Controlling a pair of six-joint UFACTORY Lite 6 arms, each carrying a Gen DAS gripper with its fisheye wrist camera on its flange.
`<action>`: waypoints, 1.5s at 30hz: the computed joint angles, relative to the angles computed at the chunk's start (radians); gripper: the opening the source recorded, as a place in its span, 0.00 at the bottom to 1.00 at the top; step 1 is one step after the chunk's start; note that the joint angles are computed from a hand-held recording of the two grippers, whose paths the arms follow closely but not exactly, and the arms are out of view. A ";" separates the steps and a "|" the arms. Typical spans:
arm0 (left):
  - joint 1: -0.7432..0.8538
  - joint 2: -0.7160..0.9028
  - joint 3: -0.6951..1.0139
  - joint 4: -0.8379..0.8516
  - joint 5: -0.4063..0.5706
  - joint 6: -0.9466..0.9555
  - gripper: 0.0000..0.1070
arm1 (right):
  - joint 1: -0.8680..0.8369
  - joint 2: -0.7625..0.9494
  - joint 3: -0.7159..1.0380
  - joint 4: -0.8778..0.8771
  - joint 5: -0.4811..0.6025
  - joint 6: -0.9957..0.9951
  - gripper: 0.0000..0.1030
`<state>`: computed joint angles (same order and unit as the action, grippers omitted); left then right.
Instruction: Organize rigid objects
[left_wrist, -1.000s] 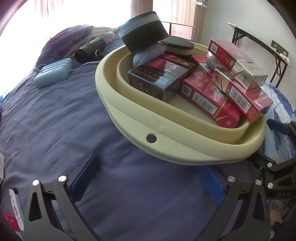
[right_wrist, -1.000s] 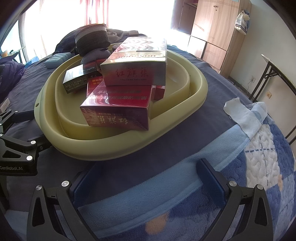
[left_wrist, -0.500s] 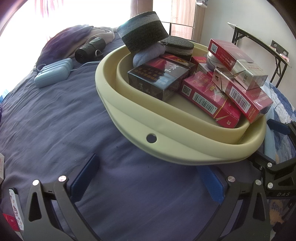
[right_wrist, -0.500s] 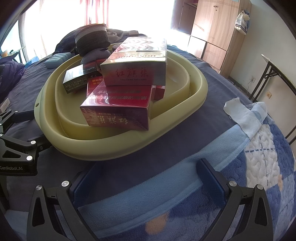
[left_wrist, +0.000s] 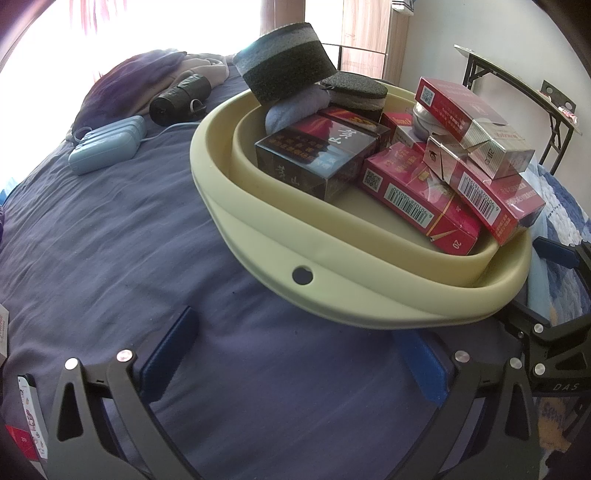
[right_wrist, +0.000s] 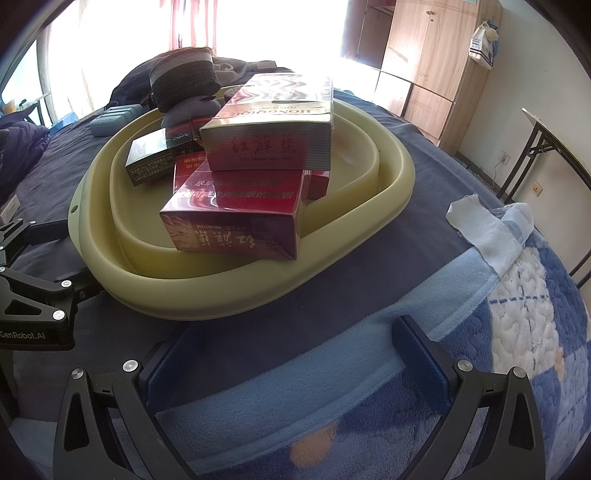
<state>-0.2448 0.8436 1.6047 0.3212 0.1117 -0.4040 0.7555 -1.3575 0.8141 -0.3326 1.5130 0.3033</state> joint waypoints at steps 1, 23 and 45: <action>0.000 0.000 0.001 -0.001 0.000 0.000 0.96 | -0.005 0.000 0.000 0.002 -0.002 -0.004 1.00; -0.002 0.000 0.000 0.009 0.001 -0.010 0.96 | -0.014 0.001 -0.001 0.008 -0.005 -0.011 1.00; -0.002 0.002 0.002 0.008 0.001 -0.009 0.96 | -0.011 0.000 0.000 0.006 -0.002 -0.010 1.00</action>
<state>-0.2467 0.8452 1.6069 0.3290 0.1127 -0.4132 0.7445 -1.3580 0.8143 -0.3262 1.5107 0.2935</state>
